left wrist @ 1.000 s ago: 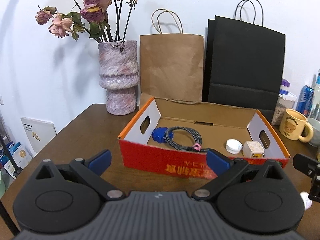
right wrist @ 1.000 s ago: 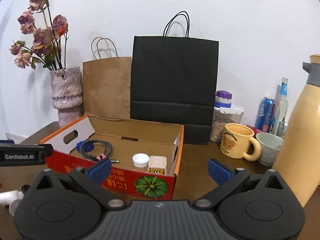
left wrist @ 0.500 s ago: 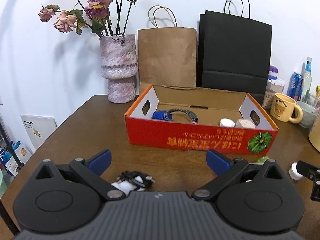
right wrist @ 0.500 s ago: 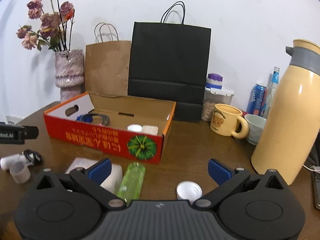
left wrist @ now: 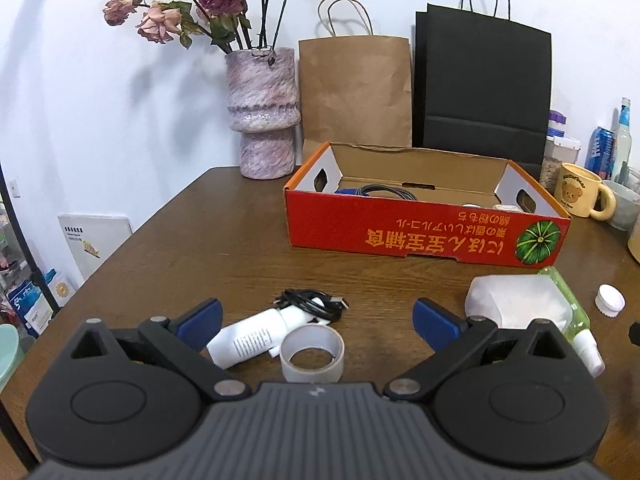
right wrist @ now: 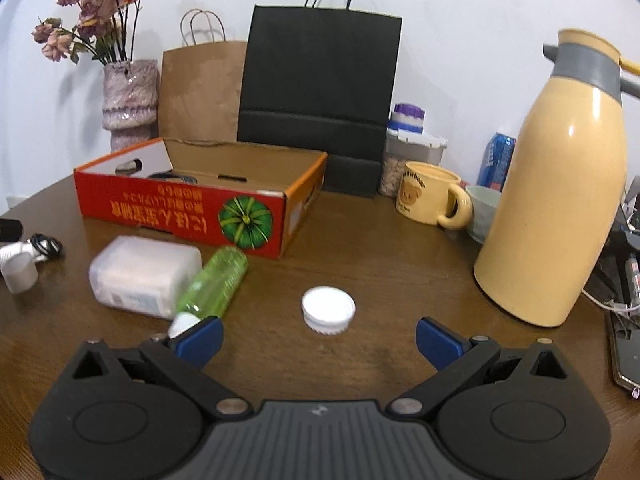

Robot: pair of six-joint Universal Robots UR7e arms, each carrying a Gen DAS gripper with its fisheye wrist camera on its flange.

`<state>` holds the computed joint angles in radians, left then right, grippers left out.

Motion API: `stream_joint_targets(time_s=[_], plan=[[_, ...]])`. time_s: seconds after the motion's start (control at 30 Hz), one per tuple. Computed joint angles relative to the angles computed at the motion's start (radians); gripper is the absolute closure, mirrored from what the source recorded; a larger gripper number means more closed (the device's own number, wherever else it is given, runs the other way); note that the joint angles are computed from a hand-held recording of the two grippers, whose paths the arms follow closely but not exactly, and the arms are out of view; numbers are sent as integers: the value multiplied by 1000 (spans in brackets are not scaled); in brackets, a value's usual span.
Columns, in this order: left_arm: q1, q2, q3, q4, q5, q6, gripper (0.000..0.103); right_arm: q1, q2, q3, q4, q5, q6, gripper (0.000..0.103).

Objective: Organize rigid objects
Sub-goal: 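Lower the right gripper onto the white bottle cap and close it, then close the left gripper on the clear tape roll while the right lifts the cap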

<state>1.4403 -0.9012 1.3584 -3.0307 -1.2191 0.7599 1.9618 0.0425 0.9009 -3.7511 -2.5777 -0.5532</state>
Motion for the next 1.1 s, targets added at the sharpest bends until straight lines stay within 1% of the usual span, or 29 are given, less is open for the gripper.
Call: stream_joint_targets(time_s=[0.13,0.2,0.37,0.43,0.47,0.57,0.63,0.7,0.73,0.8,0.93,1.1], plan=[[13,-7,8,1,-20,16,0,-21,-9,21,-15,24,-6,1],[17,-4,5,3,-16,22,0,-31,-7,14,-16,34,-14,4],[25,10,-18,19,-6,17,0,-51,14,-53,38,27,-23,7],[27,17,-32,31,-6,10,0,-56,22,-81,73,21,-18,9],[28,19,-35,34,-5,9,0,-61,19,-84,90,27,-7,15],[30,23,-44,45,-5,7,0,-71,10,-89,144,35,35,21],[32,25,-49,53,-5,5,0,-77,7,-94,179,34,64,29],[33,26,-53,61,-5,4,0,-82,-4,-80,189,51,94,43],[34,28,-55,65,-4,2,0,-84,-9,-72,192,58,105,46],[34,29,-57,71,-2,-1,0,-88,-28,-37,194,93,122,64],[35,29,-59,77,-4,-2,0,-84,-17,-52,185,88,102,64],[36,32,-63,89,-1,-5,0,-77,3,-72,93,97,44,64]])
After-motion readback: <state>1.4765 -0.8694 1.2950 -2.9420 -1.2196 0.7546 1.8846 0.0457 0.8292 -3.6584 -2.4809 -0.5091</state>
